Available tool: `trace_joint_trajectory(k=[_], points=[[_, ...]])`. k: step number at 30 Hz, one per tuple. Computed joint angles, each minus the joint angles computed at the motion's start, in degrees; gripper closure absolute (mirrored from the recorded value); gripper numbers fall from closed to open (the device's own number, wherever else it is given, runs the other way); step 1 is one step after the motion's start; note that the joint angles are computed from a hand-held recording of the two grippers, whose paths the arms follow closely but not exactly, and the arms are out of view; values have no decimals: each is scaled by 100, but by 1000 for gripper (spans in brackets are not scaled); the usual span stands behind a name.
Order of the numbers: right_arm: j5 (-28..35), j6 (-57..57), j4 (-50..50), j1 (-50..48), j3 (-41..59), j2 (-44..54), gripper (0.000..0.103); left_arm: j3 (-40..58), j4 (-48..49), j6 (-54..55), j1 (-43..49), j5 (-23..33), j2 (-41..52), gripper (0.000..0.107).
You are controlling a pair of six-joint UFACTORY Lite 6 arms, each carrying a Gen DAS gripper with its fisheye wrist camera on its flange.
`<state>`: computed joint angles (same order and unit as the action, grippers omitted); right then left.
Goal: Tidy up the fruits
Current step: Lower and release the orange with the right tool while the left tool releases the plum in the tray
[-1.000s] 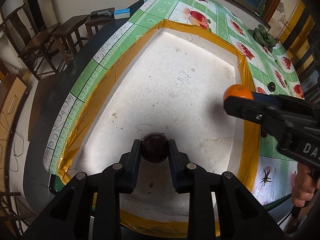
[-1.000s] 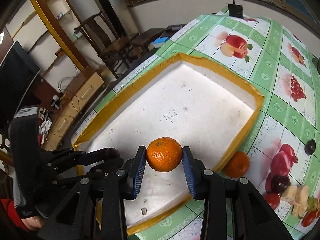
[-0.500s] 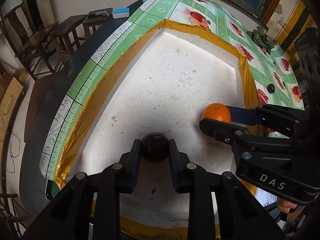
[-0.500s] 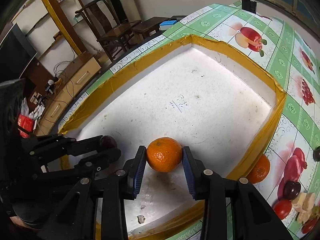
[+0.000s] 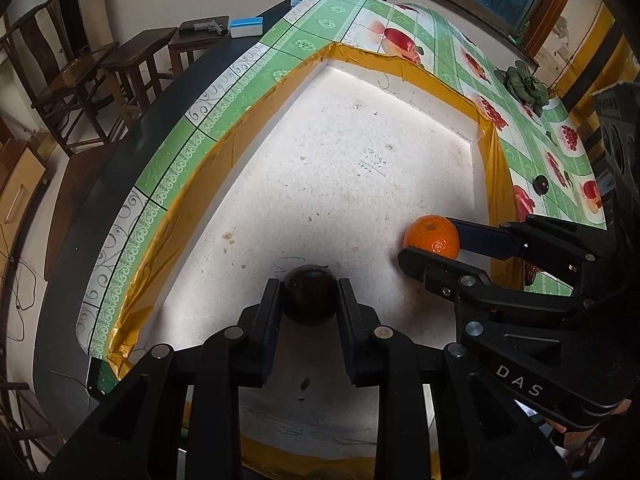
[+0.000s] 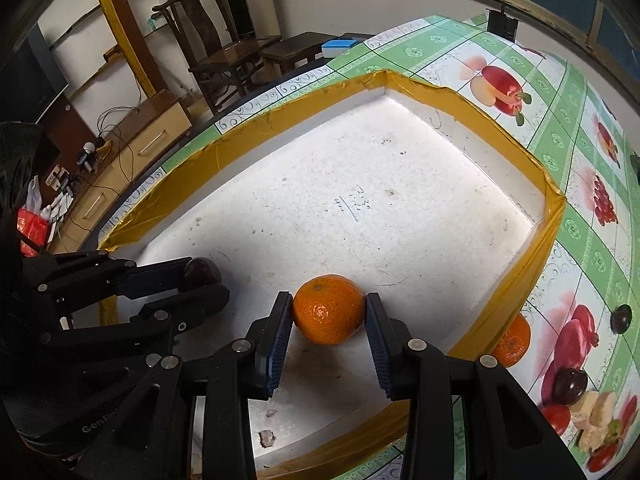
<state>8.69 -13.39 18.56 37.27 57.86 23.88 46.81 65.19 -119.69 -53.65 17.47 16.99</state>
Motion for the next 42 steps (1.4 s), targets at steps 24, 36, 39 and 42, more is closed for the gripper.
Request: trace_joint_trajectory(k=[24, 36, 39, 42], points=[[100, -779, 1168, -412, -909, -1560, 59, 130, -110, 69, -21, 28, 63, 46], [462, -2416, 2790, -1270, -1944, -2873, 57, 491, -937, 936, -278, 659, 100, 45], [475, -2402, 2640, -1448, -2263, -3263, 57, 608, -1070, 1088, -354, 752, 125, 45], [545, -2514, 2628, -1691, -2561, -3618, 56, 749, -1179, 1224, -453, 863, 157, 45]])
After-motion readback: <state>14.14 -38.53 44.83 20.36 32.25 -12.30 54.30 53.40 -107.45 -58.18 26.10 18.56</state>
